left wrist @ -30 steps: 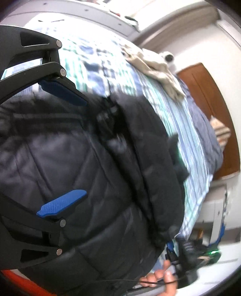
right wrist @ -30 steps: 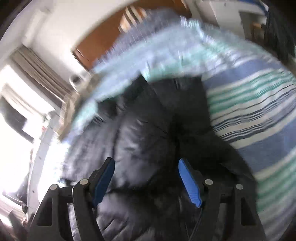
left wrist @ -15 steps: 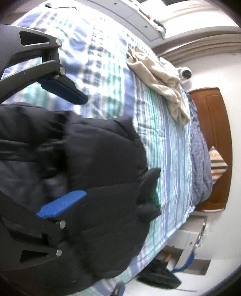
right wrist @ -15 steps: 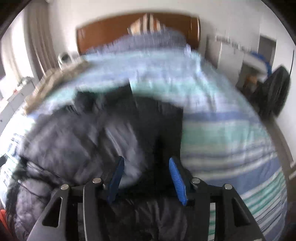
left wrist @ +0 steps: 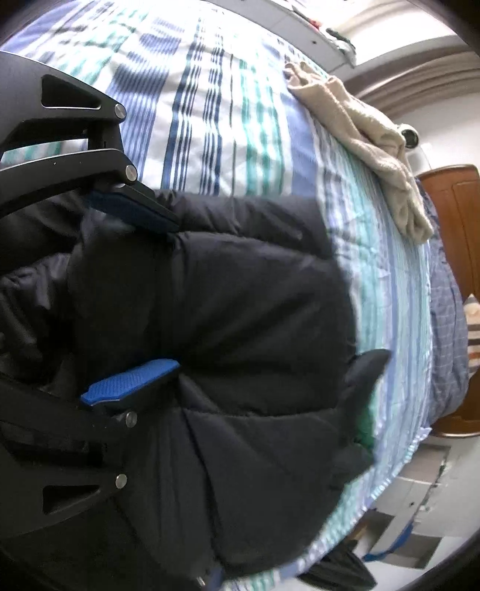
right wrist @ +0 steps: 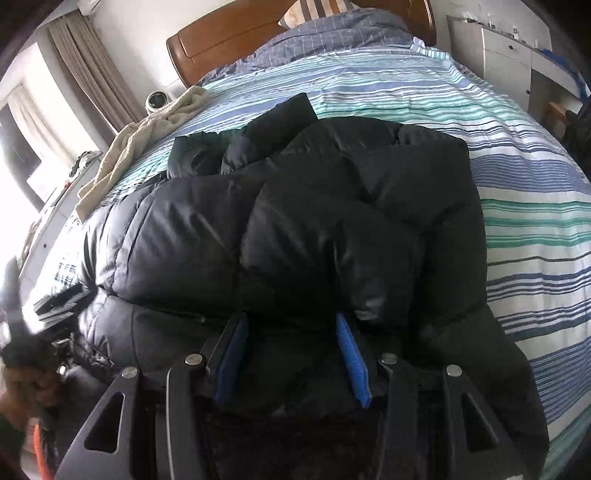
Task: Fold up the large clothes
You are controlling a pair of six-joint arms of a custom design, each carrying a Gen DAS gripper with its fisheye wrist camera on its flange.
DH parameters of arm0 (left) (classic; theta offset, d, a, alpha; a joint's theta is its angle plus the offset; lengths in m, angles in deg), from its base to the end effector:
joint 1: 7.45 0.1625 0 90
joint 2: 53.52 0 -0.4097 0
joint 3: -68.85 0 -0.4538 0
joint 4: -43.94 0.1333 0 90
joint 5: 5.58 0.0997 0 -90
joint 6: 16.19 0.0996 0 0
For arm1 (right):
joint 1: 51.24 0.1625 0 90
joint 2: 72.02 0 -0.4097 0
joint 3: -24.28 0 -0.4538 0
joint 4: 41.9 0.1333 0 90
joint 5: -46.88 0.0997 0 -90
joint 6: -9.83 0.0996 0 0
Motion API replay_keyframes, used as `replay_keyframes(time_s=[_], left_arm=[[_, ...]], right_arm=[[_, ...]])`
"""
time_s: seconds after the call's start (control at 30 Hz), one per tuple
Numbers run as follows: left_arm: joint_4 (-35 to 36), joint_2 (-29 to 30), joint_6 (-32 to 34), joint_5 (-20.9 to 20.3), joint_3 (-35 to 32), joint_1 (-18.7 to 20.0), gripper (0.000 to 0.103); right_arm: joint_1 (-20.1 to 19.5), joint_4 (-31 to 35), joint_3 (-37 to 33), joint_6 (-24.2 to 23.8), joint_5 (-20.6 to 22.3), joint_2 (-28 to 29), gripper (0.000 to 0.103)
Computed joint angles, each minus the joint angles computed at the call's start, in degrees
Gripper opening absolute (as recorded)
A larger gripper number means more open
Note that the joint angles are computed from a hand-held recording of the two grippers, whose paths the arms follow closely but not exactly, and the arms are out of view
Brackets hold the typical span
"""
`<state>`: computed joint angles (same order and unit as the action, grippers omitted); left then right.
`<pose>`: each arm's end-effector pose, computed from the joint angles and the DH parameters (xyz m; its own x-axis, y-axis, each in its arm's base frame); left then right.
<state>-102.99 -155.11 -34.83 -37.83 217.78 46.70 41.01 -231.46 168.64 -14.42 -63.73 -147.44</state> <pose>-0.0183 -0.3968 0.1943 -0.6726 -0.0675 -0.7369 0.3826 0.8207 -0.4244 0.1138 -0.3953 0.1061 -0.8453 -0.2233 0.4854 -0.4178 0.8425 -0.3400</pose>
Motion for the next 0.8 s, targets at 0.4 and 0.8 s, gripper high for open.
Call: replay_keyframes(time_s=[0.4,0.8], left_arm=[[-16.4,20.0,5.6,-10.2,-16.1,14.3,0.088],[-19.7,17.8,8.9,-5.3,-14.4,8.7,0.098]], right_arm=[[-1.0,-7.7,1.5,-2.1,1.9,2.6,0.049],[-2.1,-12.3,2.2,-4.2,3.0,4.2,0.049]])
